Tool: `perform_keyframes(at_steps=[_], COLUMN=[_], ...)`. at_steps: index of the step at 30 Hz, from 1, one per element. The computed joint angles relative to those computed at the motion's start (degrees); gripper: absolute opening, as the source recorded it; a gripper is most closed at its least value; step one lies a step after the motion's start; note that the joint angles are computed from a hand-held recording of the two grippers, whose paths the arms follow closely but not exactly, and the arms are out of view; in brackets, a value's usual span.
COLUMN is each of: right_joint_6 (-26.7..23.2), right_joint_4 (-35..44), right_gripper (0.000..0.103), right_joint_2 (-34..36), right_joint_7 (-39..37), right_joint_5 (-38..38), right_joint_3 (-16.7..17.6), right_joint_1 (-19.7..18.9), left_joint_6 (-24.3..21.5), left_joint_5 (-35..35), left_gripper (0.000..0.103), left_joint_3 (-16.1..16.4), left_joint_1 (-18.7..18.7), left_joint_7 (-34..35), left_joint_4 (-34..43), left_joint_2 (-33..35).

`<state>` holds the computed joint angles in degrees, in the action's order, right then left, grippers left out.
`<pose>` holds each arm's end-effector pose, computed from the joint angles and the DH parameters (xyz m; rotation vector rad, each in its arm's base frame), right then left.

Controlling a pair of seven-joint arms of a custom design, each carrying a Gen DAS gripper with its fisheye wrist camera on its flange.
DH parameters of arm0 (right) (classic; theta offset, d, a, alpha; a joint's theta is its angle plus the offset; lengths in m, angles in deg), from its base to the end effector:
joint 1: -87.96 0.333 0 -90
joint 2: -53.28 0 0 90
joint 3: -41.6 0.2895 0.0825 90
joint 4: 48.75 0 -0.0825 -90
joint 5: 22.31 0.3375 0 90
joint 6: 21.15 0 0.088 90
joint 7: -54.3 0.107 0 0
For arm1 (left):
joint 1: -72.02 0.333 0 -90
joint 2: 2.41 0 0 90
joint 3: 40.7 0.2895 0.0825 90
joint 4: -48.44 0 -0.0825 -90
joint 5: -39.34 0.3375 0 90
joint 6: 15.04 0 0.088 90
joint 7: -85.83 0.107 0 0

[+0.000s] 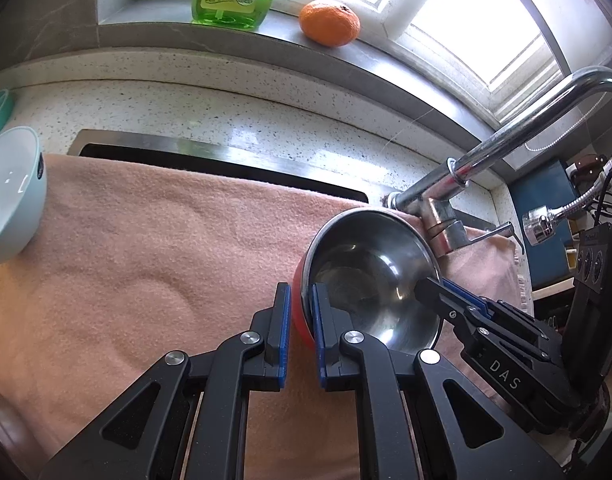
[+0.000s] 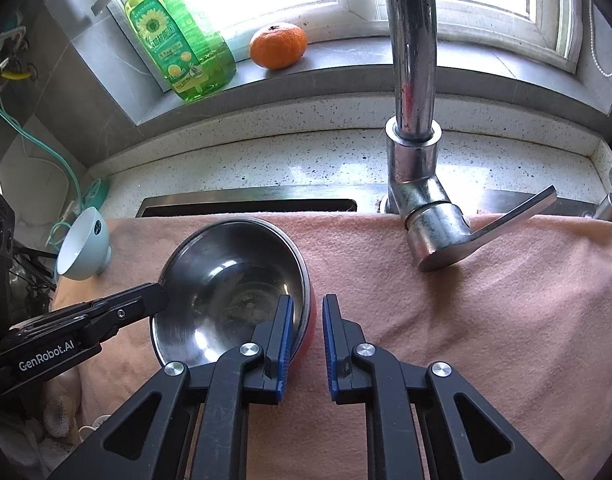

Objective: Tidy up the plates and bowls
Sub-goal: 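Close both grippers on the red bowl rim and lift it, then carry the red bowl over the large steel bowl with both grippers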

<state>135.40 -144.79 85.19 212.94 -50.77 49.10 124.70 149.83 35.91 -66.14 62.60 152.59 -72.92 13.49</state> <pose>0.4738 0.4678 0.3410 -1.7834 1.8879 -0.1877 0.4805 -0.3165 0.3571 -2.0301 2.2517 -0.8135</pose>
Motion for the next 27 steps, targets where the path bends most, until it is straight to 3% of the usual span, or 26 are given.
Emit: perform_keyframes(at_steps=[10, 18, 27], right_joint_6=[-0.45, 0.18, -0.63], right_joint_4=[0.39, -1.46, -3.46], right_gripper=[0.009, 0.008, 0.008], right_joint_2=[-0.04, -1.52, -4.47], right_joint_7=[-0.03, 0.67, 4.10], right_joint_5=[-0.06, 0.73, -1.72], right_joint_3=[-0.04, 0.60, -0.07], right_joint_1=[0.37, 0.10, 1.84], left_joint_6=[0.38, 0.72, 1.80], left_joint_5=[0.35, -3.71, -8.88], left_gripper=[0.007, 0.007, 0.007], left_joint_3=[0.04, -1.11, -0.19], left_joint_1=[-0.28, 0.48, -1.20], left_joint_7=[-0.28, 2.73, 6.80], left_joint_4=[-0.94, -2.84, -5.99], left_joint_2=[-1.05, -3.11, -7.46])
